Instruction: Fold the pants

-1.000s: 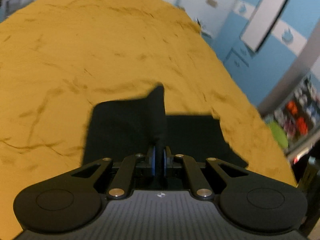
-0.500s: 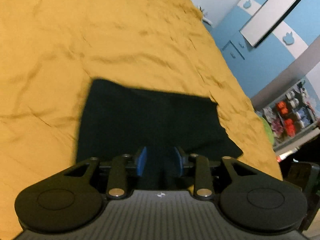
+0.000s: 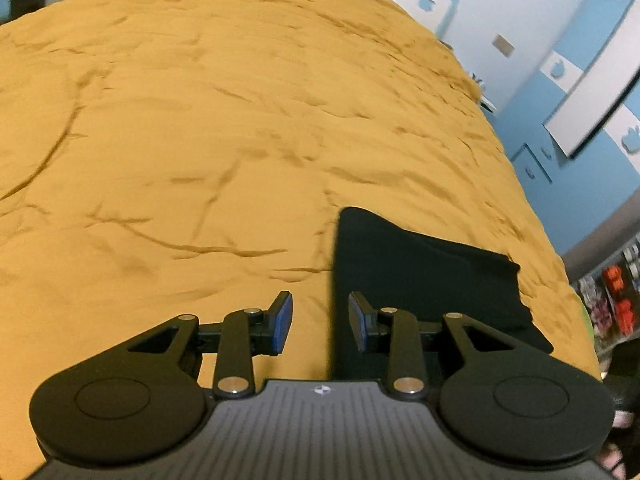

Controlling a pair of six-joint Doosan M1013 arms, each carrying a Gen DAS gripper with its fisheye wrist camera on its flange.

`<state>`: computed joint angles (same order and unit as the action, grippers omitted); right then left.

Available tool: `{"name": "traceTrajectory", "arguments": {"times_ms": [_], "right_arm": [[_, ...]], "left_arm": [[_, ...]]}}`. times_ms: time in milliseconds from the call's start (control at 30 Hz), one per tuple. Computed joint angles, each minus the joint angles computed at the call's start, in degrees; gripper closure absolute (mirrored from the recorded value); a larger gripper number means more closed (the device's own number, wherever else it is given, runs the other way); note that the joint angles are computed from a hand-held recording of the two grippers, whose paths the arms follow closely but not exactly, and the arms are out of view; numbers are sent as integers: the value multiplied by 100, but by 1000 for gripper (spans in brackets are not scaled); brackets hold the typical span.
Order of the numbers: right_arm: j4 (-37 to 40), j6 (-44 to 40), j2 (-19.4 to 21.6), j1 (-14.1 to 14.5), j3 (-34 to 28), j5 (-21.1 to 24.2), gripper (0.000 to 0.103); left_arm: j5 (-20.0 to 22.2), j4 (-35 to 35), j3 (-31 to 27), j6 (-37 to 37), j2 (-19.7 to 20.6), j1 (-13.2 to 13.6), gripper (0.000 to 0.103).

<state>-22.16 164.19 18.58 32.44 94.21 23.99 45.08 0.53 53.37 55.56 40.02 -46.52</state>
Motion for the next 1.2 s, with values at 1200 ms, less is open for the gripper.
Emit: {"name": "traceTrajectory", "arguments": {"times_ms": [1200], "right_arm": [[3424, -4803, -688, -1644, -38, 878, 101]], "left_arm": [[814, -242, -1056, 684, 705, -102, 66]]}}
